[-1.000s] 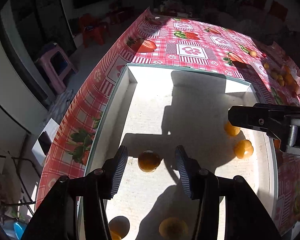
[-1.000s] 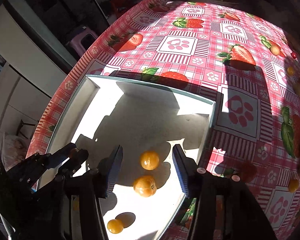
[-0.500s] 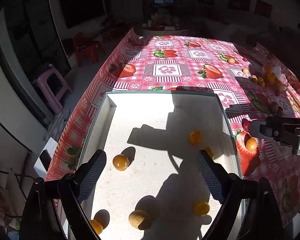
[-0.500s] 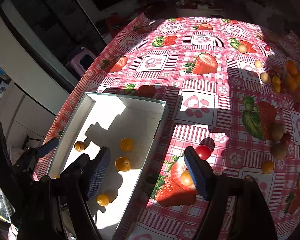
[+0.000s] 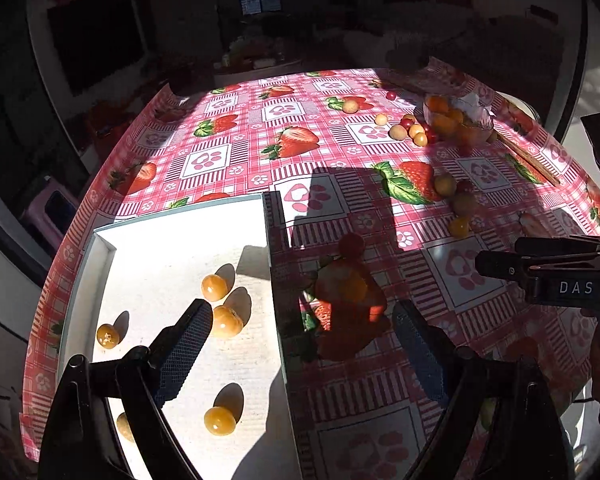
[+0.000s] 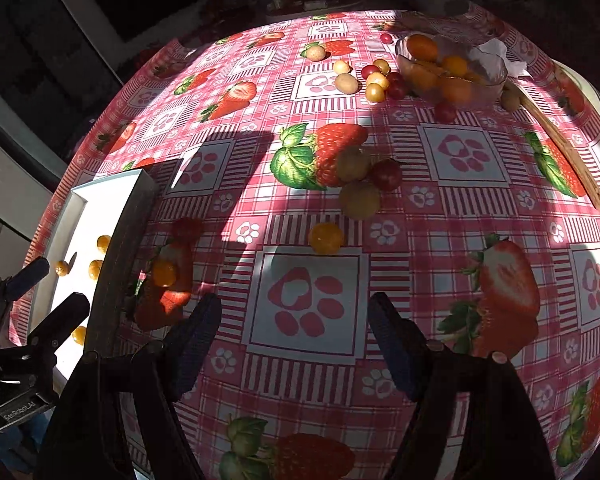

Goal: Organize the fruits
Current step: 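Move both open grippers back toward the remaining tomatoes on the cloth, then close the right gripper on a red tomato while the left grasps a yellow one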

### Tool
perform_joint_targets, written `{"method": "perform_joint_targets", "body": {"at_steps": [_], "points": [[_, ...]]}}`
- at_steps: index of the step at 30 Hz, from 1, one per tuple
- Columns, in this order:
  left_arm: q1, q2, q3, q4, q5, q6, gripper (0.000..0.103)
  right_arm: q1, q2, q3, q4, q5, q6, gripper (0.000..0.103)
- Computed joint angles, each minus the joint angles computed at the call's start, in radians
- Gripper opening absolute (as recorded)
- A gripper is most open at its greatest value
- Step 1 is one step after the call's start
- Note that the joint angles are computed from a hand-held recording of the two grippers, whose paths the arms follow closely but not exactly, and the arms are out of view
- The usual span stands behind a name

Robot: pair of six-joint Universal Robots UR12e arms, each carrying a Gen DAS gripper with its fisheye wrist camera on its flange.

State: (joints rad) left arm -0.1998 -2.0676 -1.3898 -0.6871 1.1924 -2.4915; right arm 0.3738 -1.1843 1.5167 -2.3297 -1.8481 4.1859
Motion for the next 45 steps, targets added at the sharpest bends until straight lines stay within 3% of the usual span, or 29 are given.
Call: {"method": "perform_joint_targets", "body": {"at_steps": [7, 13, 22, 34, 36, 41, 45], "points": [[-0.034, -0.007, 0.000, 0.011, 0.033, -0.014, 0.092, -0.009, -0.048, 0.072, -0.008, -0.041, 0.041, 0.079], [-0.058, -0.020, 0.021, -0.020, 0.011, -0.031, 0.092, -0.024, -0.066, 0.105, -0.003, -0.068, 0.045, 0.079], [-0.110, -0.040, 0.020, -0.019, 0.017, -0.002, 0.092, -0.055, -0.072, 0.128, -0.034, -0.083, -0.052, 0.071], [-0.149, -0.074, 0.046, 0.004, 0.026, -0.001, 0.091, -0.097, -0.088, 0.173, -0.155, -0.008, -0.146, 0.070], [-0.152, -0.077, 0.047, 0.000, 0.033, 0.006, 0.077, -0.102, -0.087, 0.176, -0.170, 0.003, -0.164, 0.070], [-0.150, -0.083, 0.052, 0.006, 0.015, -0.016, 0.072, -0.113, -0.081, 0.174, -0.198, 0.034, -0.208, 0.070], [-0.145, -0.084, 0.058, -0.024, -0.031, 0.000, 0.048, -0.118, -0.064, 0.158, -0.205, 0.050, -0.254, 0.069]]}}
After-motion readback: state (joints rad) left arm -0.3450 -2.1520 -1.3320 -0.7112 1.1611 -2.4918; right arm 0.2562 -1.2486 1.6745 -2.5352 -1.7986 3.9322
